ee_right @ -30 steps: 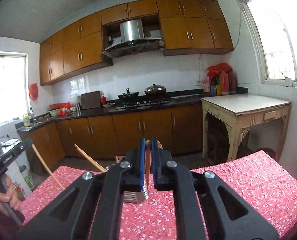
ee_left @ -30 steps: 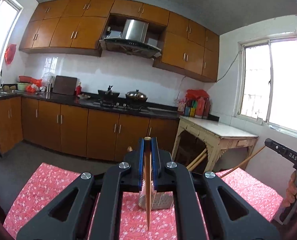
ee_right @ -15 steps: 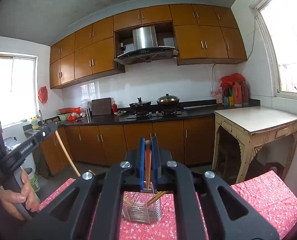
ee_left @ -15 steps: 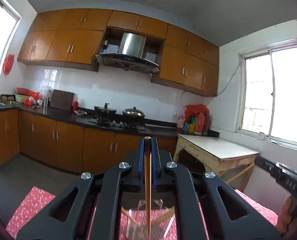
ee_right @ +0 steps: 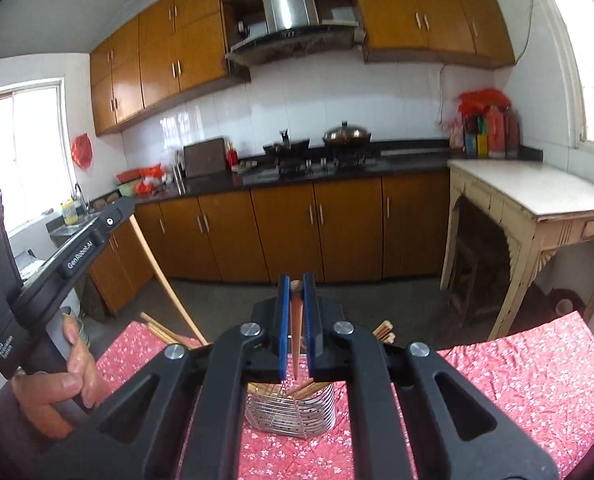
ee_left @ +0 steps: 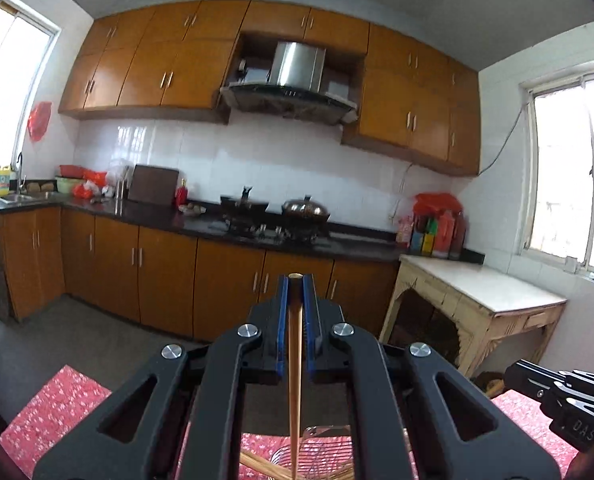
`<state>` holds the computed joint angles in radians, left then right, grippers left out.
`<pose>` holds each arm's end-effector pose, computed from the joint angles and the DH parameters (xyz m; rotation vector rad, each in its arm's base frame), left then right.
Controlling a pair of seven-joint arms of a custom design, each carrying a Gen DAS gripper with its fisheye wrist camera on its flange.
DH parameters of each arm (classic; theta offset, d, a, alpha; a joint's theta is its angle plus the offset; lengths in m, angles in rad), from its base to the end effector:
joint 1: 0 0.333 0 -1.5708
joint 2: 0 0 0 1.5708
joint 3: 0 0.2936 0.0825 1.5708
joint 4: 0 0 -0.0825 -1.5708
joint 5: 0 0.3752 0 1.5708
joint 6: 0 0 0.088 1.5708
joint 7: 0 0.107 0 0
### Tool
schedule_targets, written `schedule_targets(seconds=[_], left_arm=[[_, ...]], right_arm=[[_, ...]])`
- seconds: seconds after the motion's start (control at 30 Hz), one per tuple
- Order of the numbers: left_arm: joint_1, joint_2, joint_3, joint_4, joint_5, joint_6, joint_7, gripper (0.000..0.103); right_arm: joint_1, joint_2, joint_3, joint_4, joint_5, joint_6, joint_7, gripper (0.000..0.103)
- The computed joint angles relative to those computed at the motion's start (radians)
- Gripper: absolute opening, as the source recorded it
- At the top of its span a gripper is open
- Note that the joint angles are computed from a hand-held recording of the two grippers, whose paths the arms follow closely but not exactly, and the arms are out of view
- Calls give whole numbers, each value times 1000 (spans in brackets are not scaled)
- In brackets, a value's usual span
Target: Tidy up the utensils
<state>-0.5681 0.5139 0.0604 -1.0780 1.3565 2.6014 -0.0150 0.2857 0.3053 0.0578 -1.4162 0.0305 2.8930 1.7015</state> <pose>0.6209 -0.3847 0.6240 -1.4258 1.1870 -1.2542 0.6461 0.2213 0.6532 -1.5559 1.3062 -0.6657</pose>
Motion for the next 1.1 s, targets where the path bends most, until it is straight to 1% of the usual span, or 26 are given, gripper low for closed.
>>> schedule_targets(seconds=[0.1, 0.17, 0.23, 0.3, 0.33, 0.37, 0.4, 0.43, 0.47, 0.6, 0.63, 0.7, 0.73, 0.8, 0.83, 0.9, 0.93, 0.97, 1.0, 1.03, 1.07, 1.1], left_arm=[[10, 27, -3, 23, -35, 4, 29, 7], [14, 50, -2, 47, -63, 6, 55, 7], [18, 78, -3, 84, -109, 3, 103, 7], [14, 101, 5, 120, -153, -14, 142, 8], [10, 94, 13, 112, -166, -12, 143, 11], [5, 76, 23, 88, -167, -10, 132, 28], [-16, 66, 57, 74, -177, -9, 123, 52], [-22, 27, 57, 26, -117, -23, 62, 57], [-24, 8, 58, 2, -91, -23, 40, 57], [-4, -93, 22, -114, -35, -35, -5, 57], [1, -116, 12, -141, -20, -40, -17, 57], [17, -149, -8, -177, 3, -40, -36, 59], [20, -182, -16, -218, 25, -46, -56, 59], [36, -221, -39, -264, 47, -47, -72, 59], [40, -252, -49, -302, 66, -55, -88, 59], [58, -298, -72, -359, 85, -56, -103, 62], [65, -318, -85, -385, 91, -64, -108, 63], [74, -345, -98, -420, 94, -68, -114, 64], [84, -367, -111, -452, 101, -62, -127, 67], [94, -392, -123, -488, 112, -58, -143, 69], [104, -412, -135, -517, 122, -56, -159, 74], [114, -435, -148, -550, 132, -52, -175, 77]], right_arm=[[-10, 65, 13, 82, 25, -43, -13, 8], [-3, 114, 4, 142, 25, -73, 1, 8], [17, 147, -24, 177, -7, -60, 28, 8], [56, 166, -80, 200, -69, -57, 100, 10], [66, 169, -96, 207, -93, -62, 128, 14], [65, 160, -100, 193, -107, -54, 142, 24], [78, 152, -123, 178, -138, -40, 179, 29], [101, 139, -161, 157, -184, -23, 234, 34], [100, 132, -164, 147, -203, -15, 254, 36], [86, 91, -159, 96, -247, 6, 313, 44], [97, 67, -172, 64, -276, 20, 340, 46], [96, 43, -172, 39, -308, 30, 361, 50], [102, 20, -177, 10, -333, 41, 378, 53], [120, -28, -198, -50, -403, 67, 437, 57], [118, -46, -195, -70, -424, 73, 454, 60], [118, -90, -195, -126, -479, 97, 503, 64], [127, -122, -205, -168, -528, 113, 558, 69], [125, -149, -203, -205, -556, 130, 591, 74], [114, -165, -190, -226, -563, 140, 599, 75], [117, -200, -193, -274, -613, 162, 654, 79], [120, -224, -197, -303, -676, 171, 715, 86], [117, -244, -197, -328, -739, 185, 773, 89]])
